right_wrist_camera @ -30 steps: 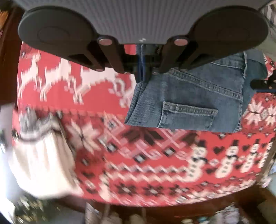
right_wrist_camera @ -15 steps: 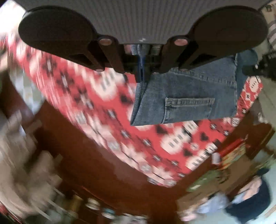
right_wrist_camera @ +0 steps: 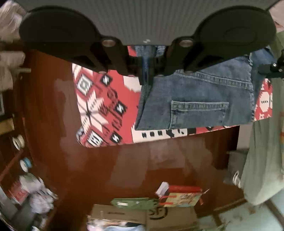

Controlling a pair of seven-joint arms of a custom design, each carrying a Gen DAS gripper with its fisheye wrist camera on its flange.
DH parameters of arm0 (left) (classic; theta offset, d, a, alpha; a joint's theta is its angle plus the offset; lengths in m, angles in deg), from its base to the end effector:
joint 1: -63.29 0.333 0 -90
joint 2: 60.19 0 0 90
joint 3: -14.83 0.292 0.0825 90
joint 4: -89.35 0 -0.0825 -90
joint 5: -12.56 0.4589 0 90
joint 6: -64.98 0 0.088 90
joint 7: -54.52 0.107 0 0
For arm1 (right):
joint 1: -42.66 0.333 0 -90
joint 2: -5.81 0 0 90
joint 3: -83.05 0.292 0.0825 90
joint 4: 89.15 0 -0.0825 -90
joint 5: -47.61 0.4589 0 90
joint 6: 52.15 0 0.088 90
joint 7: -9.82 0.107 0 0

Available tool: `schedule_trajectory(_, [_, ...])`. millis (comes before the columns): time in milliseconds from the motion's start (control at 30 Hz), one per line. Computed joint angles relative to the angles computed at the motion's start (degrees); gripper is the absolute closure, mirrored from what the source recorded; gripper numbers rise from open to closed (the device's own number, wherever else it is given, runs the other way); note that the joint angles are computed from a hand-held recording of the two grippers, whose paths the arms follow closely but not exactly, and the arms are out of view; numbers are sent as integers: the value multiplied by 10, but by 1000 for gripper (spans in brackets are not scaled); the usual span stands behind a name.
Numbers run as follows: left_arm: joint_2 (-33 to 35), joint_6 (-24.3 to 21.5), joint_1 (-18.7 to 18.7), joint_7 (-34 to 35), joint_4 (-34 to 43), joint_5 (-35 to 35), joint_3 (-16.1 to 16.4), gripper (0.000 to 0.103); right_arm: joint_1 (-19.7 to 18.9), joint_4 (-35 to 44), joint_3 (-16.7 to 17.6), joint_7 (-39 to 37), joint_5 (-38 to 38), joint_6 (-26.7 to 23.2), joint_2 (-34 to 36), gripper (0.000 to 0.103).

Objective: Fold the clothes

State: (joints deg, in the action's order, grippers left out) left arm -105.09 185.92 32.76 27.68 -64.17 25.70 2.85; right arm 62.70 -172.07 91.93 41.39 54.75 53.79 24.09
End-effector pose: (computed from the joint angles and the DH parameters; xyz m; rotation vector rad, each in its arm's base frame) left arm 0.3258 -0.2713 0.4409 -2.8658 0.4737 -0.5260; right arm 0.6424 0.3515 0.4803 -2.9492 0.1257 0.0160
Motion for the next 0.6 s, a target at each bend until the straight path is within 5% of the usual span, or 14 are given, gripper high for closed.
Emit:
schedule_trajectory(167, [2, 16, 3, -15, -17, -12, 8, 98, 23, 66, 6, -6, -30, -19, 63, 102])
schedule_trajectory(600, [-11, 1, -2, 16, -26, -12, 13, 98, 34, 81, 5, 0, -53, -4, 104, 102])
